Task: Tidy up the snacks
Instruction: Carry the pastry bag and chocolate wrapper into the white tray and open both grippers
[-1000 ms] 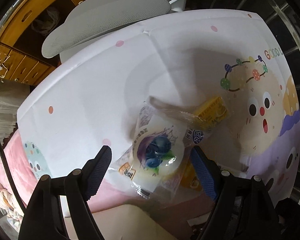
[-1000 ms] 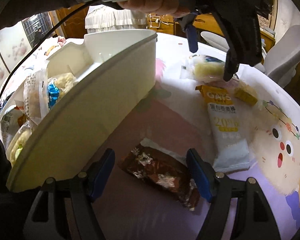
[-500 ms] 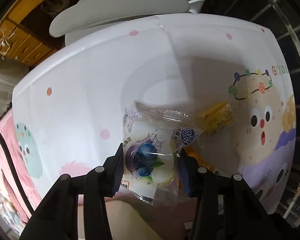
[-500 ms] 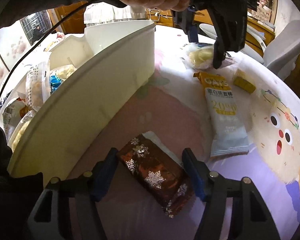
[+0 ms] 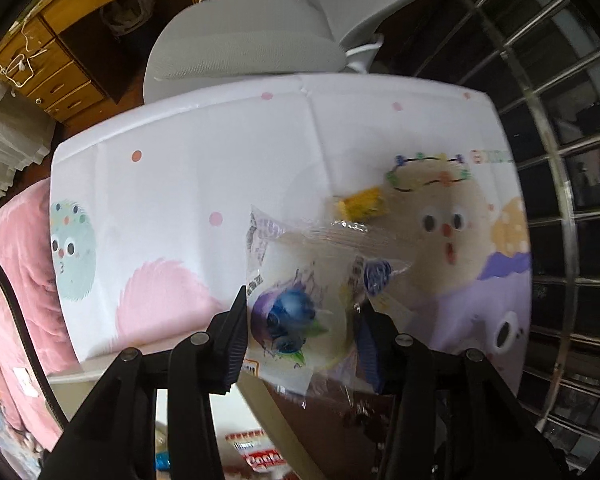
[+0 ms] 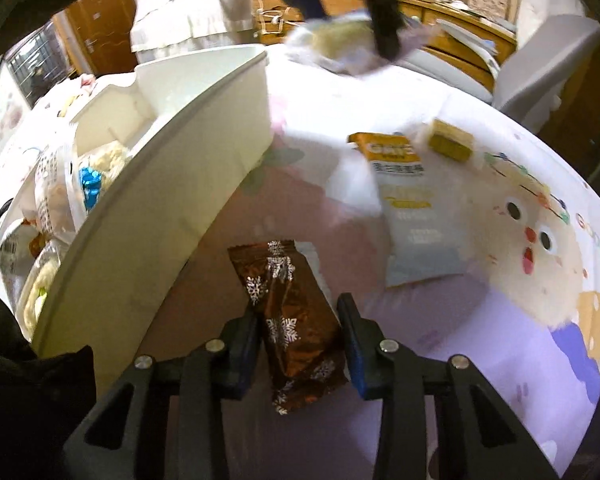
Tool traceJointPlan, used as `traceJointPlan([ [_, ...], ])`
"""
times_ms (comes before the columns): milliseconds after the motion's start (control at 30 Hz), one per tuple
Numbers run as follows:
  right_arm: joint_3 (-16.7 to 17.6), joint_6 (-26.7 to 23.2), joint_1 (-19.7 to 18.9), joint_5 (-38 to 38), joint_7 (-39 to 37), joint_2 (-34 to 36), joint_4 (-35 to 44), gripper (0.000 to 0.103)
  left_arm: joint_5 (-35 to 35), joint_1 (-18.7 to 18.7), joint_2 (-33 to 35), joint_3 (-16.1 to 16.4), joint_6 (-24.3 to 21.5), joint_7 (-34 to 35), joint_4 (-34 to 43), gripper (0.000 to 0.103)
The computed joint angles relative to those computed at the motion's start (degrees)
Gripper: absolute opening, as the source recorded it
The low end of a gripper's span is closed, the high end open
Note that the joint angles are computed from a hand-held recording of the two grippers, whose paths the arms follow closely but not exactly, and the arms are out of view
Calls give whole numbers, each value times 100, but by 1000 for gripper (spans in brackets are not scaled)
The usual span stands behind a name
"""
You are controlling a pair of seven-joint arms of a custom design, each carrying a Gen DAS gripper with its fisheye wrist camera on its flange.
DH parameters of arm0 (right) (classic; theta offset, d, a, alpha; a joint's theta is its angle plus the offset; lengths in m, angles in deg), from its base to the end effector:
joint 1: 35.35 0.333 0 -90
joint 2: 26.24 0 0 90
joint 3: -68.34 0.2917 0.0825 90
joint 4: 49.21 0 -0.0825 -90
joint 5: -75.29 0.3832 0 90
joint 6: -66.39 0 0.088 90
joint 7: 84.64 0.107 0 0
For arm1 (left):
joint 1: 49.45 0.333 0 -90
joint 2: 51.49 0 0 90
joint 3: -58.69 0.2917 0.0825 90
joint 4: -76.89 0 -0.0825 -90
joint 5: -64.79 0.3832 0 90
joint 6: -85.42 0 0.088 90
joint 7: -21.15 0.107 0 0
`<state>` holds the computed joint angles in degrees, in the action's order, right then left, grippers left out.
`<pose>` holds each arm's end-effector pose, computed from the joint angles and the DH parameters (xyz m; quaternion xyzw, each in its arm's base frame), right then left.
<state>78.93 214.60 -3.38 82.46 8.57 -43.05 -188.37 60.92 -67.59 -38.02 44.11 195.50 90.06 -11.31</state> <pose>0.3603 0.3303 0.4404 -0.8622 0.4549 -0.0678 0.2123 0.5452 -0.3383 0.5126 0.6401 -0.7620 0.0921 0.0346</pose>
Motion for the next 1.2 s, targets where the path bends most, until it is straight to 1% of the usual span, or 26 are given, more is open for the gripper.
traceJointPlan([
  [133,96,-154,-138,-243,463,-193,8,36,-79,-26,-405,-50,13,-27,-139,46],
  [233,175,-349,-219,-468,848,-399,21,36,-196,2,-937,-54,126,39,-512,46],
  [300,190,-431,-233,-513,1066,-509,46,36,-261,12,-1166,-53,116,68,-590,46],
  [467,244,-598,-243,-640,1520,-819,80,37,-367,15,-2065,-47,225,156,-1213,46],
  [567,340,-709,-253,-796,1754,-1020,88,37,-493,-1,-2586,-14,236,212,-1583,46],
  [667,438,-889,-241,-946,1992,-1236,118,37,-562,-7,-3121,20,174,215,-1936,46],
  [833,684,-1272,-208,-1232,2395,-1370,386,37,-757,-38,-4057,155,58,329,-2604,46],
  [1033,968,-1524,-117,-1562,2913,-1416,674,37,-914,-42,-5154,336,-205,422,-3324,46],
  [1200,1225,-1806,-11,-1812,3406,-1310,1002,37,-1058,-58,-5877,476,-415,532,-3803,46],
])
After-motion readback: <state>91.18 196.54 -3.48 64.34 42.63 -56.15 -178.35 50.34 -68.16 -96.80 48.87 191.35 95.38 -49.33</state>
